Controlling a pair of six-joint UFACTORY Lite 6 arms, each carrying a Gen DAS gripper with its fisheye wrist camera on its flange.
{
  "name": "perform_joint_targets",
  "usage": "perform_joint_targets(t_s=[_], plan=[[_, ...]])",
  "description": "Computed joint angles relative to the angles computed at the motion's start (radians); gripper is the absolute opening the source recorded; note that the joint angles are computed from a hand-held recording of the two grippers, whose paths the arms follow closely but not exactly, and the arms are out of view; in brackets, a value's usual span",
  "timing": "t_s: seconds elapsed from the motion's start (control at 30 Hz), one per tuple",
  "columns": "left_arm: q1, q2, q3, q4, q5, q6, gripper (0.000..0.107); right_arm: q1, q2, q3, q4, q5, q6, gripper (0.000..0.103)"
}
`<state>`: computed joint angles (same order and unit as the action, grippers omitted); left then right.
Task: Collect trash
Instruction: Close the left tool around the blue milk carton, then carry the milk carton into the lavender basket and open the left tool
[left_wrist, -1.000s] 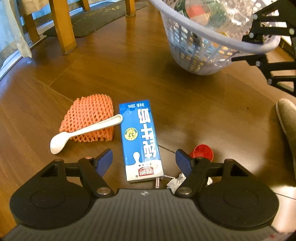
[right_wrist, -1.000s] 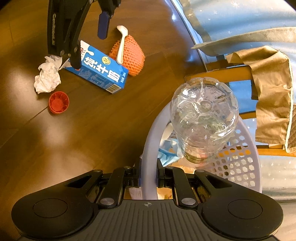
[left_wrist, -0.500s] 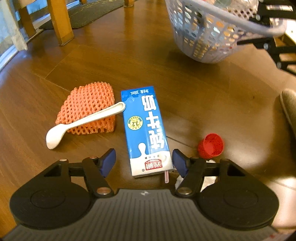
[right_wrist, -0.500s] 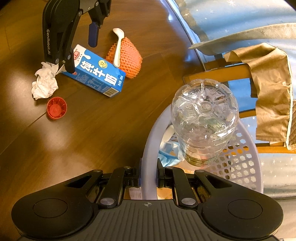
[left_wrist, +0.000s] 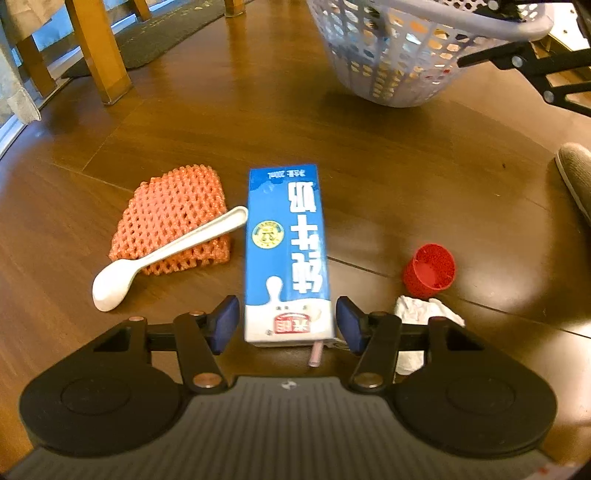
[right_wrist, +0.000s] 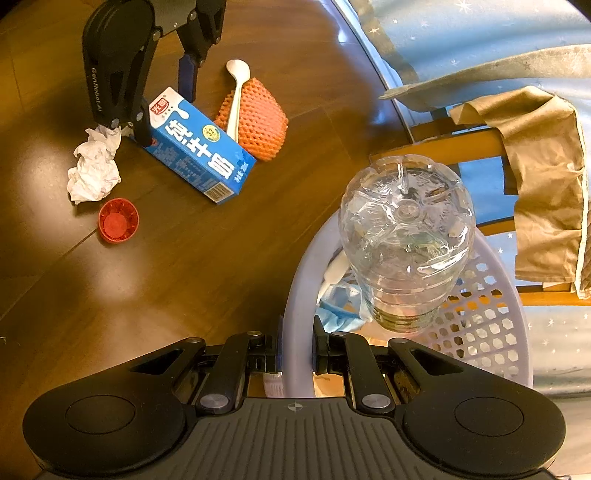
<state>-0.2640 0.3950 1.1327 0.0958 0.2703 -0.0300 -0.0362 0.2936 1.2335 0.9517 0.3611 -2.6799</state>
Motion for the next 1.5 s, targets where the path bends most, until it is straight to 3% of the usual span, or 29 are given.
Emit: perform_joint_targets(t_s=[0.13, 0.6, 0.83, 1.27, 1.5], plan=[[0.012, 0.018, 0.019, 0.010, 0.002, -0.021, 0.046, 0.002, -0.001, 0.000, -0.007, 0.002, 0.014, 0.010], [0.005, 0.058, 0.060, 0.016, 0.008, -0.002, 0.043, 0.004, -0.002, -0.001, -0.023, 0.005, 0.029, 0.010], [-0.009, -0.003, 0.025, 0.023, 0.038, 0.041, 0.043, 0.006, 0.001, 0.003, -0.015, 0.001, 0.024, 0.010], [0.032, -0.163, 0.056, -0.045, 0.202, 0.139, 0.043, 0.005, -0.002, 0.001, -0.029, -0.002, 0.024, 0.010], [0.048, -0.155, 0.264, 0.008, 0.331, 0.160, 0.043, 0.004, -0.005, 0.001, -0.024, -0.003, 0.016, 0.010]])
